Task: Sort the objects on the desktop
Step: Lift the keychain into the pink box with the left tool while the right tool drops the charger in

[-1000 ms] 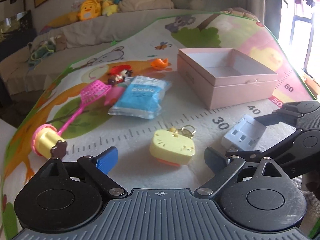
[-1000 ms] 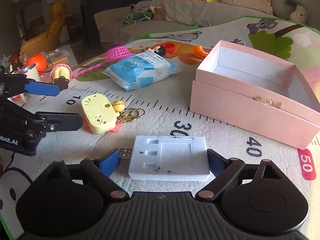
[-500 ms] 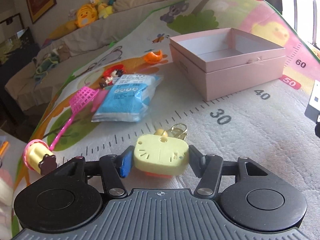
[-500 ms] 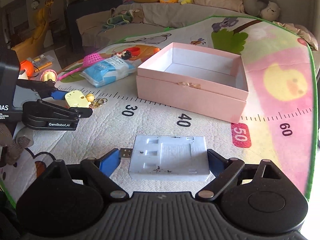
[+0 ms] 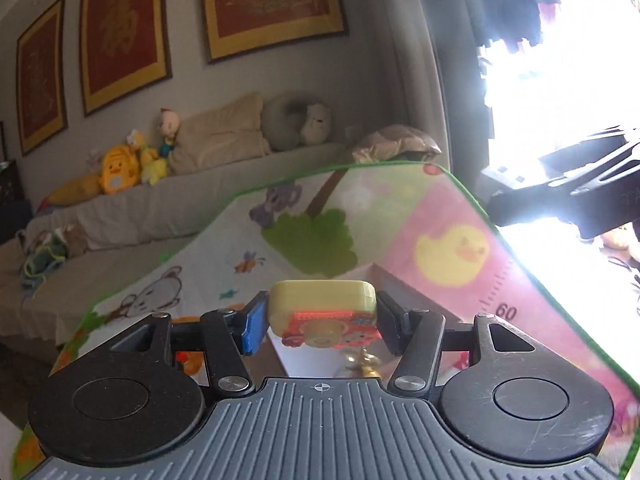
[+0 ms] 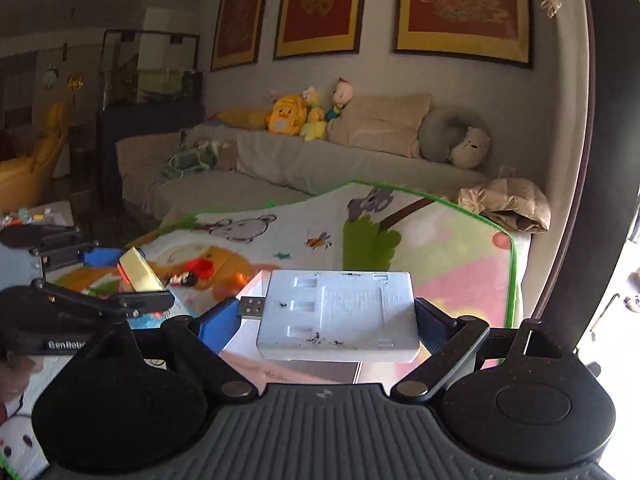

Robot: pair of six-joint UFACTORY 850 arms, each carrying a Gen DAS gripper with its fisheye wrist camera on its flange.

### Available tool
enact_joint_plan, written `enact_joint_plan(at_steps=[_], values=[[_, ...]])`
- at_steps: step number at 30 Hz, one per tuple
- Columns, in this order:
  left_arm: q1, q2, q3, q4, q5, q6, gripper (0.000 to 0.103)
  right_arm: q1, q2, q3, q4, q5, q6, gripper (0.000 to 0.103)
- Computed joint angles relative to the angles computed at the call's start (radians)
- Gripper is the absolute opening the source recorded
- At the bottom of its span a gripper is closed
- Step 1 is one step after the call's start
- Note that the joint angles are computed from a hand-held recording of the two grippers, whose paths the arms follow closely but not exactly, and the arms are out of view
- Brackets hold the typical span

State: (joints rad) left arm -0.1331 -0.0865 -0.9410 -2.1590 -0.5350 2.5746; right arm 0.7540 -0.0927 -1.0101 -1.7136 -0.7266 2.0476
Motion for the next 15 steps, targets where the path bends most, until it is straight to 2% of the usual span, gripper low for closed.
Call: enact_joint_plan(at_steps=[2, 4, 6, 7, 9, 13, 15], values=[[-0.02, -0.078, -0.085, -0.01, 0.008, -0.034, 0.063, -0.052, -0.04, -0.062, -0.011, 0.042, 0.008, 0.091], [-0.026, -0.153, -0.171, 0.028, 0.042, -0.12, 0.086, -0.115, -0.105, -0.154, 0.0, 0.111, -0.005, 0.092], [-0.009, -0.186, -0.205, 0.039, 0.074, -0.184, 0.09, -0.187, -0.168, -0.241, 0.062, 0.25, -0.058, 0.094], [0.007, -0.191, -0.205, 0.045, 0.075, -0.203, 0.093, -0.21, -0.197, -0.272, 0.091, 0.285, -0.063, 0.094], [0.056, -0.181, -0.172, 0.028, 0.063, -0.191, 0.097, -0.233, -0.236, -0.305, 0.129, 0.306, -0.058, 0.096], [0.136, -0.152, -0.079, -0.12, 0.086, 0.028, 0.098, -0.233, -0.29, -0.315, 0.094, 0.296, -0.022, 0.096], [0.169, -0.149, -0.05, -0.144, 0.109, 0.092, 0.098, -0.228, -0.317, -0.331, 0.108, 0.299, -0.028, 0.096]])
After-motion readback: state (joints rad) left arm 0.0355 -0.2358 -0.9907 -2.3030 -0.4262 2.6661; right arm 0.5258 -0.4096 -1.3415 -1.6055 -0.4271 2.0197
